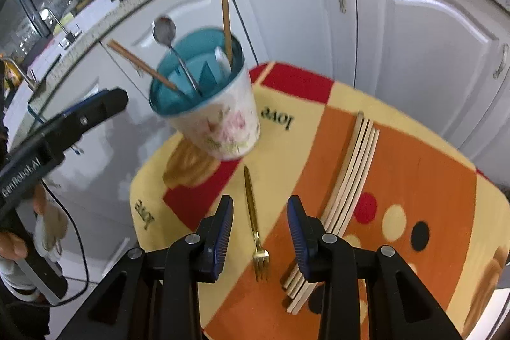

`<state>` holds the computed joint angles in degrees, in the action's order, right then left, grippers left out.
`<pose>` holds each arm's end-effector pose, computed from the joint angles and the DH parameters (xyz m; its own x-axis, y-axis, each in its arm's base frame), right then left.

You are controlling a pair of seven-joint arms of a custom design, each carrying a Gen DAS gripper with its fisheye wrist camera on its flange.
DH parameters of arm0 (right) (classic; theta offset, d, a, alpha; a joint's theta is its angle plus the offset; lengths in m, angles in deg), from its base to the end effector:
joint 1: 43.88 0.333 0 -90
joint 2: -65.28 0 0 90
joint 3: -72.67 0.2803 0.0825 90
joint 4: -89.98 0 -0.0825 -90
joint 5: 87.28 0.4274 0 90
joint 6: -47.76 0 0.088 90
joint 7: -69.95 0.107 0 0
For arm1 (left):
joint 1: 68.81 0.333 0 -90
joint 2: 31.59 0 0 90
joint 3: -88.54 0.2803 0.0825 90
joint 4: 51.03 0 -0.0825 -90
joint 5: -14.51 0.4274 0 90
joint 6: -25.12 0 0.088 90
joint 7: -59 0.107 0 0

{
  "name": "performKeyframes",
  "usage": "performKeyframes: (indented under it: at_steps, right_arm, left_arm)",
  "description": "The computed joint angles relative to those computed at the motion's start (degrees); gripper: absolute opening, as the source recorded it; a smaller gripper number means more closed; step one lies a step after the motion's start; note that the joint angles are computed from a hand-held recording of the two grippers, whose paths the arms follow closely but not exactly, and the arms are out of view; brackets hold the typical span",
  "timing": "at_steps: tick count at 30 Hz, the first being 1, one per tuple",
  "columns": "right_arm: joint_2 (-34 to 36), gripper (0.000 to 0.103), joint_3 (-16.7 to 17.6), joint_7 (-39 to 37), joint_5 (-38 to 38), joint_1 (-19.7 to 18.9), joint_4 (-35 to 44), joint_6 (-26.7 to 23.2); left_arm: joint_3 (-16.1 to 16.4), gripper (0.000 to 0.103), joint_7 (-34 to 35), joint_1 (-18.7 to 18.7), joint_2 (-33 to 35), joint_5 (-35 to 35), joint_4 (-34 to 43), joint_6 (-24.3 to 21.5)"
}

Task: Organize utensils
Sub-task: 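Withdraw both grippers from the holder toward the gold fork and chopsticks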

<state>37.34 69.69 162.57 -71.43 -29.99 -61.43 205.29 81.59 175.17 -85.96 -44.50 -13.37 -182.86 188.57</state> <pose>0.4690 0.0801 0.4112 0.0001 -0.9615 -0.2748 -0.8465 0.1462 -0.5120 0.5268 -0.2102 0.4699 -0.4829 -0.8725 0.0743 -0.6300 0.2873 -0.7215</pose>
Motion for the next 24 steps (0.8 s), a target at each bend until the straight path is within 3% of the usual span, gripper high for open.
performKeyframes:
  at_steps: [13, 19, 24]
  right_arm:
    - [9.78, 0.033, -0.22, -5.36, 4.27, 2.13, 4.09, -1.25]
    - [12.93, 0.014, 1.69, -4.36, 3.53, 0.76, 4.82, -0.2]
    - [9.55, 0.014, -0.7, -8.23, 12.34, 4.11, 2.64, -3.6]
  left_arm:
    - [-0.33, 0.042, -3.95, 2.9, 2.28, 2.2, -0.34, -4.13]
    - [-0.77, 0.042, -3.46, 3.0, 2.85, 1.63, -0.57, -4.97]
    - [-1.32, 0.042, -3.36, 3.03, 4.07, 1.56, -0.04, -6.43]
